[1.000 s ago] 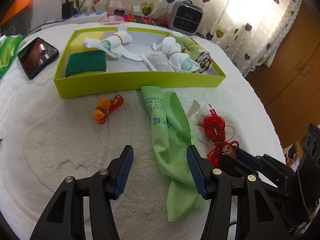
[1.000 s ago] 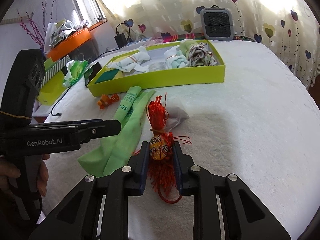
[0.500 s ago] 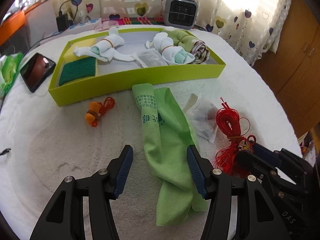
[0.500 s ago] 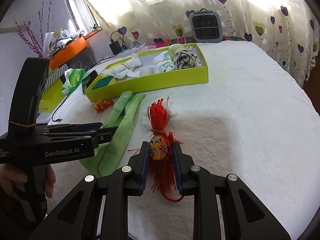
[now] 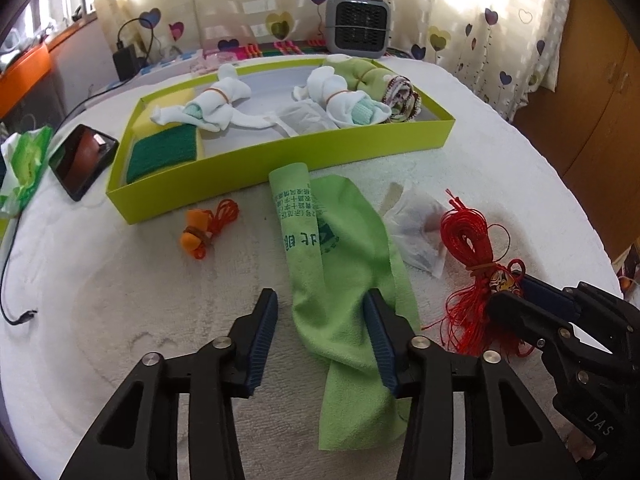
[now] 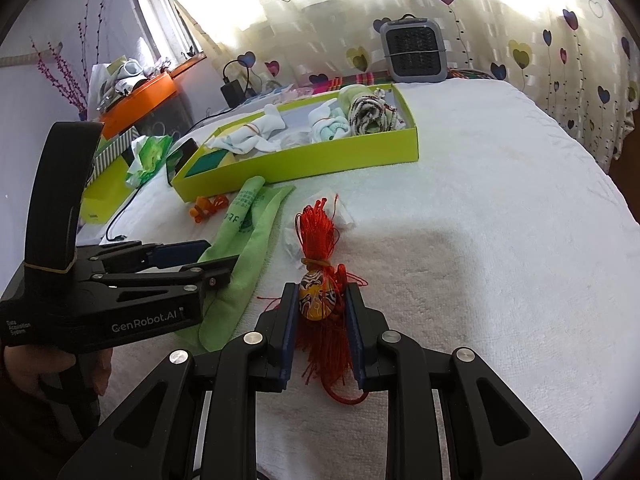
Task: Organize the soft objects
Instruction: 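Grasp the green cloth with the left tool while the right tool holds the red tassel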
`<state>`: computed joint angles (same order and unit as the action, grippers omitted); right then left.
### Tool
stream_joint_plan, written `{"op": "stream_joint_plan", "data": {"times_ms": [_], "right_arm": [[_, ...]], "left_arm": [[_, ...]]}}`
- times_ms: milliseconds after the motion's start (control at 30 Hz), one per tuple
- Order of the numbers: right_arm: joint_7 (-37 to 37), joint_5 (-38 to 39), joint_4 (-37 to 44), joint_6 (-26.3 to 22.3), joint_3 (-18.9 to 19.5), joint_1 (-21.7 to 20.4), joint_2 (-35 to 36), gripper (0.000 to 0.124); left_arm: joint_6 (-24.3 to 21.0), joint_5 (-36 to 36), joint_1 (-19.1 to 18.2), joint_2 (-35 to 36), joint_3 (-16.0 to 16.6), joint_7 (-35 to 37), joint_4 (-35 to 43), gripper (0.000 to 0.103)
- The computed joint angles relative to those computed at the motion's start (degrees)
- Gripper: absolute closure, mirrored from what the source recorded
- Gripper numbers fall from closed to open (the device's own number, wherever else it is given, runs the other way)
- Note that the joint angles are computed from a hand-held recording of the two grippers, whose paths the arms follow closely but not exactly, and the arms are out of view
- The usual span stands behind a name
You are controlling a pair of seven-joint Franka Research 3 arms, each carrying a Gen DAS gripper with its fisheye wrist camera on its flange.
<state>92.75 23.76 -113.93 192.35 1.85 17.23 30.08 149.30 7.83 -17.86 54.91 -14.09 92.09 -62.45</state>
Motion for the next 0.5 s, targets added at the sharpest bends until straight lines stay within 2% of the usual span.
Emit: {"op": "stream_joint_plan", "data": {"times_ms": [233,367,500], "right_arm": [[0.0,0.1,0.2,-0.2,0.0,0.1,0.1,0.1],[-0.1,0.3,0.1,-0.2,-0.5,0.6,0.0,0.1],[-0.2,0.4,0.1,-0.2,-0.7,0.8,0.0,0.1]], "left_arm": [[1.0,-0.5,0.5,-0.3,-0.1,-0.8,-0.8,0.078],[1.8,-0.9,1.0,-0.6,-0.5,-1.0,-1.4,0.09],[3.2,-1.9,2.0,-1.2,-1.9,0.0,-3.1,0.094]]}}
